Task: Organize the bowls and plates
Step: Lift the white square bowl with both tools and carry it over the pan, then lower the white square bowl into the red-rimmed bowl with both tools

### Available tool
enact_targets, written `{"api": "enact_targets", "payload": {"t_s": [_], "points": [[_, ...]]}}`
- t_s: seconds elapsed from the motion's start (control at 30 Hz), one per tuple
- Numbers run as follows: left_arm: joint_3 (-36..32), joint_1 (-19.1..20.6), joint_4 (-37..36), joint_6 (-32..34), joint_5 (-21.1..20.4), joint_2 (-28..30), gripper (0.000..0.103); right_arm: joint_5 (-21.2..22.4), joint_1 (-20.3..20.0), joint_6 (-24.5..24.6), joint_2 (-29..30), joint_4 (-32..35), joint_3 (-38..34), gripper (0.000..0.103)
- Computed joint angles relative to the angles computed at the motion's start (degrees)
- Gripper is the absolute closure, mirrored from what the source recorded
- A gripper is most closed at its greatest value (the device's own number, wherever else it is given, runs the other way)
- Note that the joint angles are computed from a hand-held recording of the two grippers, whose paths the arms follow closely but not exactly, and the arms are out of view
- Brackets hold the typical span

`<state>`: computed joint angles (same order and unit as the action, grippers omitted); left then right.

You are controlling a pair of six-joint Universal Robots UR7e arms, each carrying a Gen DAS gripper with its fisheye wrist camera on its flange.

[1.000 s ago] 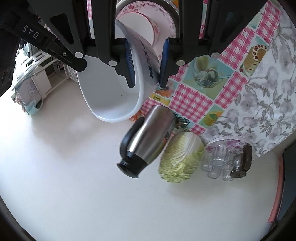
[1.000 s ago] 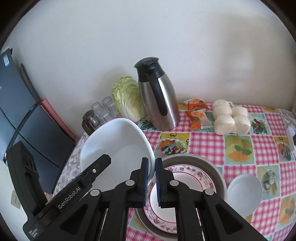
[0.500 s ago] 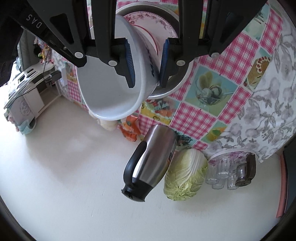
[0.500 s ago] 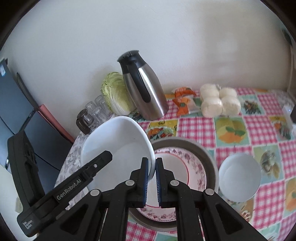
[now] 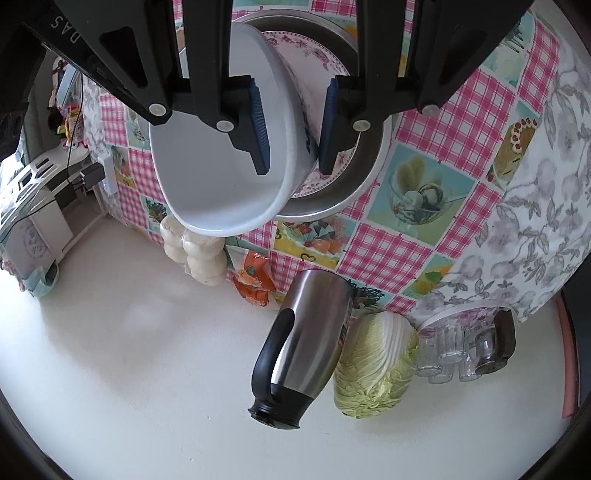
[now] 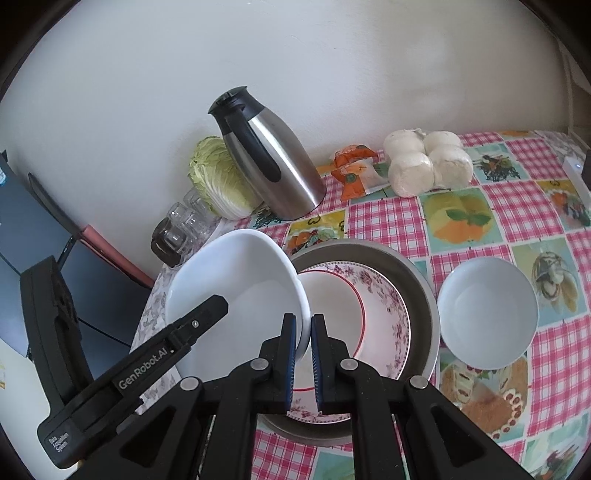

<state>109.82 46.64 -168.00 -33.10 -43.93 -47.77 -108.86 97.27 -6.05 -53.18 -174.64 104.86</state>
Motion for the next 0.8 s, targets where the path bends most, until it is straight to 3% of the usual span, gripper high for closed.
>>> {"api": "enact_targets", "payload": {"t_s": [0.33,0.8], "points": [[-1.2,0.6,1.2,-0.1,-1.2,1.1,0.075,1.7,-1.7,1.7,-0.4,1.3,0.0,0.093],[-3.2,1.3,4.2,-0.1,-2.2,2.7,0.075,1.0,-2.3,2.8,-0.3,2.2,-0.3,0.093]]}}
